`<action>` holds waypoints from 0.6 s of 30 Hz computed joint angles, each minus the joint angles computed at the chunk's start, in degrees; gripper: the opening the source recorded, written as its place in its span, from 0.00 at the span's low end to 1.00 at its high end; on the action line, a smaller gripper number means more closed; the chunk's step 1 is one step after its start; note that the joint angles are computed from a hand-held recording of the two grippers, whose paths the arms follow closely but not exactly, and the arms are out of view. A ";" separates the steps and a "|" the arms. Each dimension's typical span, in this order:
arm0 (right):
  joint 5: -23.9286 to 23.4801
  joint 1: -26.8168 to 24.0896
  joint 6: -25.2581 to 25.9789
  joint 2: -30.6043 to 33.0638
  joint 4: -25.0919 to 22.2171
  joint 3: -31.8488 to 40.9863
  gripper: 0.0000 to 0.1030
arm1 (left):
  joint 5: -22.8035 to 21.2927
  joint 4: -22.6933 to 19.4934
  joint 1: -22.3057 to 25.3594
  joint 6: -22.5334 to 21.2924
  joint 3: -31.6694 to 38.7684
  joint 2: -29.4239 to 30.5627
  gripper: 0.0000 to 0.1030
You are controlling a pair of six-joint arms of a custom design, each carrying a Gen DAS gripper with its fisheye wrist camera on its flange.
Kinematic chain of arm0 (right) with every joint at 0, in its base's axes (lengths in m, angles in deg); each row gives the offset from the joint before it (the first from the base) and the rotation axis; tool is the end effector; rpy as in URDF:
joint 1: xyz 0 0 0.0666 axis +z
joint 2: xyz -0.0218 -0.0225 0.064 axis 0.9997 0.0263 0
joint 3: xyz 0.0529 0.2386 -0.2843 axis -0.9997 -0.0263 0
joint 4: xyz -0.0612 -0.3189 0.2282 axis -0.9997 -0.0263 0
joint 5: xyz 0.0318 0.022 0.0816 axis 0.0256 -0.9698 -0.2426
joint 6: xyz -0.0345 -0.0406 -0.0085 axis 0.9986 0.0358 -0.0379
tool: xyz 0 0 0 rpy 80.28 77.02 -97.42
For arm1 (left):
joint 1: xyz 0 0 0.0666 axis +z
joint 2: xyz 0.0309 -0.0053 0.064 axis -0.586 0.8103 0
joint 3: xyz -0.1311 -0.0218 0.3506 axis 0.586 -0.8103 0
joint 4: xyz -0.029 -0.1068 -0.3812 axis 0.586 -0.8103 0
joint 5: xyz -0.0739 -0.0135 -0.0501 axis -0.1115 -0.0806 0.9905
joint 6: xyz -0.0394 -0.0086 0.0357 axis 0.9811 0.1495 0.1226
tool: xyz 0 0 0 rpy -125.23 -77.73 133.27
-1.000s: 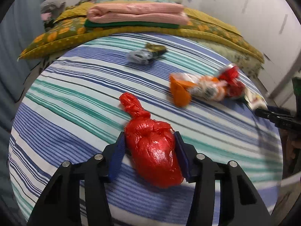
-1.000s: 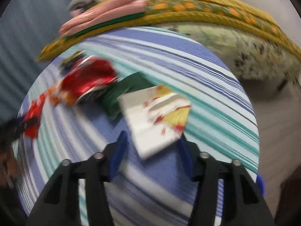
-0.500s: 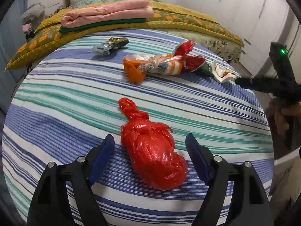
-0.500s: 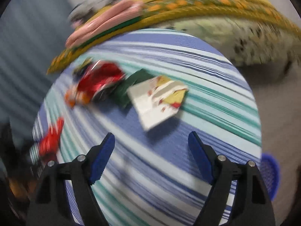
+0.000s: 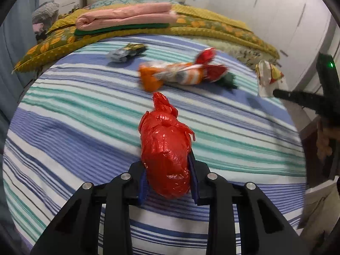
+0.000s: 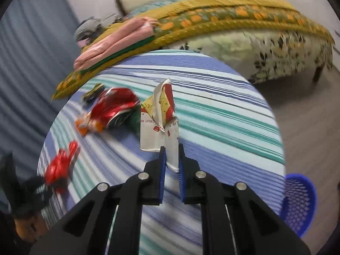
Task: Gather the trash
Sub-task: 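Grasp the white paper wrapper with the right tool while the left tool holds the red bag, then carry both items over the blue wastebasket and open both tools to drop them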
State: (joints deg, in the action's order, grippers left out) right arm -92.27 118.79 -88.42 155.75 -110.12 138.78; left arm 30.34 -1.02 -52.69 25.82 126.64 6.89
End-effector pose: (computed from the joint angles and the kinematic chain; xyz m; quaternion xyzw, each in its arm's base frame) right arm 0.4822 0.2845 0.5275 -0.0544 0.9408 0.1879 0.2769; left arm 0.3676 -0.1137 0.5194 0.0479 0.9478 -0.1054 0.2972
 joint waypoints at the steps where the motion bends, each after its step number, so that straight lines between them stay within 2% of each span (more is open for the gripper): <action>1: -0.15 0.05 0.58 -1.53 0.23 -1.68 0.10 | 0.25 0.22 -1.19 0.47 0.34 0.02 0.29; 7: -1.33 -2.64 1.73 -13.60 0.90 -14.28 0.10 | 0.03 1.11 -10.60 3.86 4.14 2.64 0.29; 11: 0.24 -6.78 2.71 -20.32 -1.43 -21.11 0.10 | -0.20 1.77 -18.51 5.36 9.08 7.13 0.29; 18: 0.41 -17.46 6.32 -28.06 -5.48 -32.33 0.10 | 0.48 1.07 -30.28 6.51 22.62 20.26 0.29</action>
State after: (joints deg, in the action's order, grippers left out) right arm -91.87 101.33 -82.09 127.68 -115.61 106.45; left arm 30.82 0.05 -82.97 32.33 149.26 27.15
